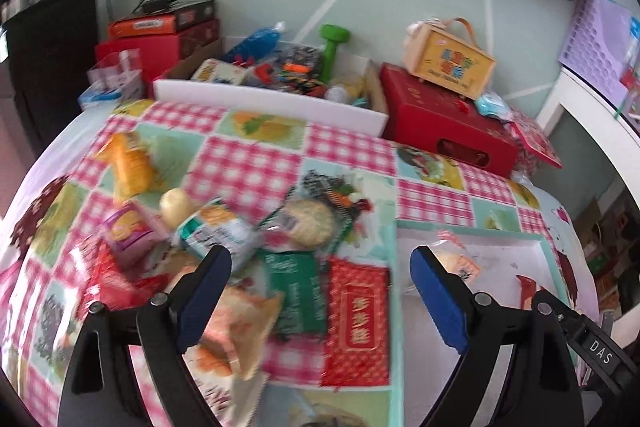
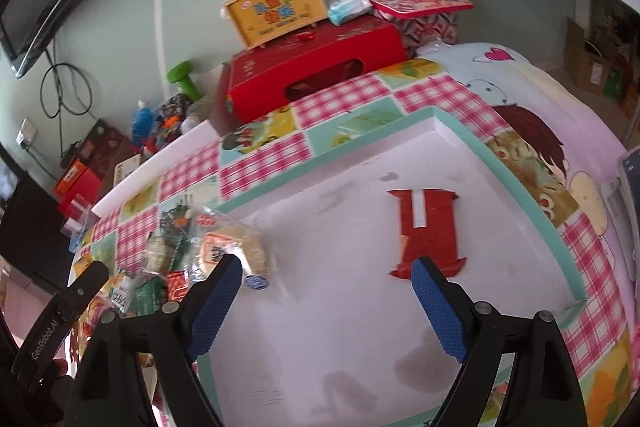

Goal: Organize snacks
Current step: 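Move both tools back toward the snack pile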

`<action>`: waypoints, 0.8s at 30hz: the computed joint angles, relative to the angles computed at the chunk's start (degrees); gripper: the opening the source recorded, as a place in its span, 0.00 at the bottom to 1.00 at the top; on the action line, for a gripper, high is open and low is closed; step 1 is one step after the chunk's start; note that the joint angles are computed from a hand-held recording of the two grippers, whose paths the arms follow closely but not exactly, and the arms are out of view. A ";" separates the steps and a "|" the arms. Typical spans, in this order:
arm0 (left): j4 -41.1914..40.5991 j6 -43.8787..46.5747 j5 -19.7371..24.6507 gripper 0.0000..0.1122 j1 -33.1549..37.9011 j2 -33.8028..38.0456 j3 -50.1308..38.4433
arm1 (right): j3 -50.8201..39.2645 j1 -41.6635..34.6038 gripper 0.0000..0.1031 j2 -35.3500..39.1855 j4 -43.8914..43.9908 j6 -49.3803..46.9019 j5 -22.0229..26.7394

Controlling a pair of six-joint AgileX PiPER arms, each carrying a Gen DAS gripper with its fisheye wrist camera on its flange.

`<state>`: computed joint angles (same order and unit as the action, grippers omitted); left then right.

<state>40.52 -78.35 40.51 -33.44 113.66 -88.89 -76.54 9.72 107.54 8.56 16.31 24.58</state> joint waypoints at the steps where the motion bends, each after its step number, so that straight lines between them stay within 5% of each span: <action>1: 0.04 -0.60 0.28 0.81 0.15 -0.77 1.03 | -0.15 0.50 0.86 0.02 -0.08 -0.02 0.09; 9: -2.32 -2.50 7.34 0.81 1.23 -5.66 7.08 | -0.48 3.68 0.86 0.05 9.58 -9.51 -0.27; 12: -1.67 -5.06 9.56 0.81 1.72 -8.43 9.96 | -1.28 6.58 0.86 0.41 5.84 -7.30 -1.00; 24: -8.78 -4.21 9.05 0.81 7.97 -16.41 21.50 | -3.26 19.53 0.86 1.33 0.56 -7.51 -3.42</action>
